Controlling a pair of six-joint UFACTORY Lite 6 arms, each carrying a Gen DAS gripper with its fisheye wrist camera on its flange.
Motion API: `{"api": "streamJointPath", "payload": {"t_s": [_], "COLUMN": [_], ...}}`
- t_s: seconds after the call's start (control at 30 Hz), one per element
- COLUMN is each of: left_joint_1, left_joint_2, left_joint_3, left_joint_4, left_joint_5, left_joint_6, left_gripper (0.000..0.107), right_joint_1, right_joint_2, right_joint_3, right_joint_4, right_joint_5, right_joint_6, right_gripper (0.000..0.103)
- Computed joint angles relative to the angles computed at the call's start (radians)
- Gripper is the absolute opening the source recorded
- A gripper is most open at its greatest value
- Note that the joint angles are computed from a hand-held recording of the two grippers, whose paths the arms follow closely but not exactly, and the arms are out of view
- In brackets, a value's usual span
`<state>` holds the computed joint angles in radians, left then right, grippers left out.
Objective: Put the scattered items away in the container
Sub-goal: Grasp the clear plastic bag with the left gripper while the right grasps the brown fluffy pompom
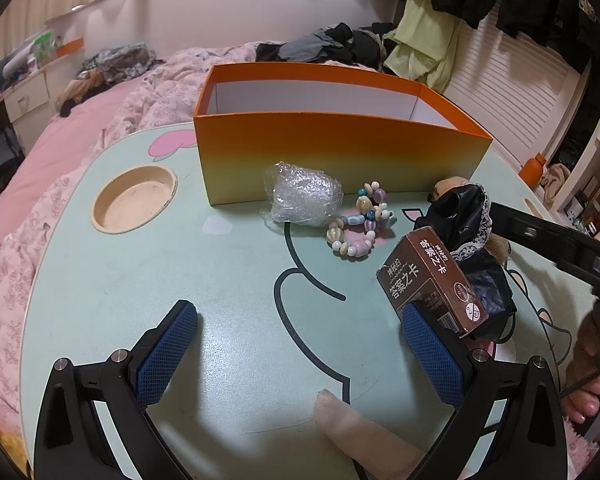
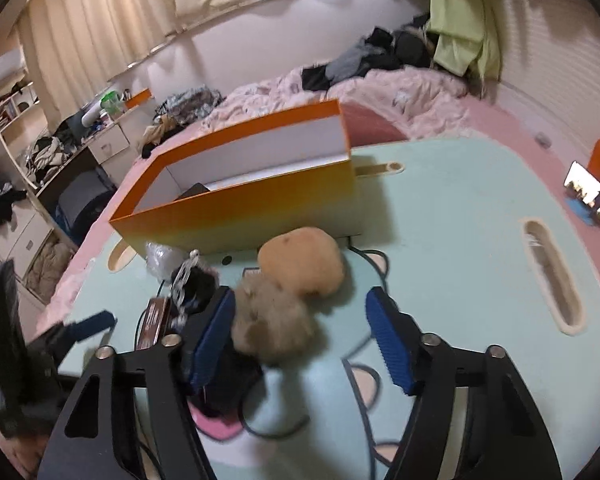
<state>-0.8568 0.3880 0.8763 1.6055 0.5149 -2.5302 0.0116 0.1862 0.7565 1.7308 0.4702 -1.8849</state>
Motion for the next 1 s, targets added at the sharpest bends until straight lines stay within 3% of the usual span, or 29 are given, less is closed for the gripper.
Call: {"api": "streamJointPath", "payload": {"t_s": [0.13, 0.2, 0.27, 0.6, 0.67, 0.73, 0.8, 0.87, 1.0], "left_joint_1": [-0.001, 0.001, 0.002, 0.111, 0.124, 0.124, 0.13, 0.155, 0.186], "left_joint_2": [-0.001, 0.001, 0.001, -0.13, -0.145, -0.119, -0.059, -0.019, 0.033], "left_joint_3": [-0.001, -0.003, -0.004, -0.109, -0.09, -0.027, 0.06, 0.12, 0.169], "left_joint_4": [0.001, 0.011, 0.015, 0.326, 0.273, 0.13, -0.006, -0.081, -0.037], "left_joint_5": [0.0, -0.001, -0.002, -0.105, -0.088, -0.046, -0.036, -0.092, -0.152], "left_joint_6": [-0.002, -0.013, -0.016, -0.33, -0.247, -0.038, 0.171, 0.298, 0.281], "left_gripper": [0.102, 0.102, 0.102, 0.102, 0.102, 0.102, 0.094, 0.079, 0.062], "right_joint_1": [0.048, 0.058, 0.055, -0.123, -0.137, -0.139, -0.137, -0.133, -0.136], "right_joint_2": [0.065, 0.052, 0.023, -0.106, -0.111, -0.101, -0.079, -0.072, -0.079], "right_joint_3": [0.038, 0.013, -0.027, -0.18, -0.178, -0.171, -0.151, -0.145, -0.15], "right_joint_4": [-0.049, -0.025, 0.04, 0.164, 0.163, 0.156, 0.141, 0.13, 0.131], "right_joint_5": [-0.011, -0.003, 0.005, 0.214, 0.228, 0.233, 0.232, 0.228, 0.231], "right_joint_6": [0.049, 0.002, -0.07, -0.225, -0.211, -0.194, -0.179, -0.171, -0.176], "right_gripper": [0.051, 0.035, 0.03, 0.029, 0.029, 0.029, 0.029, 0.029, 0.029]}}
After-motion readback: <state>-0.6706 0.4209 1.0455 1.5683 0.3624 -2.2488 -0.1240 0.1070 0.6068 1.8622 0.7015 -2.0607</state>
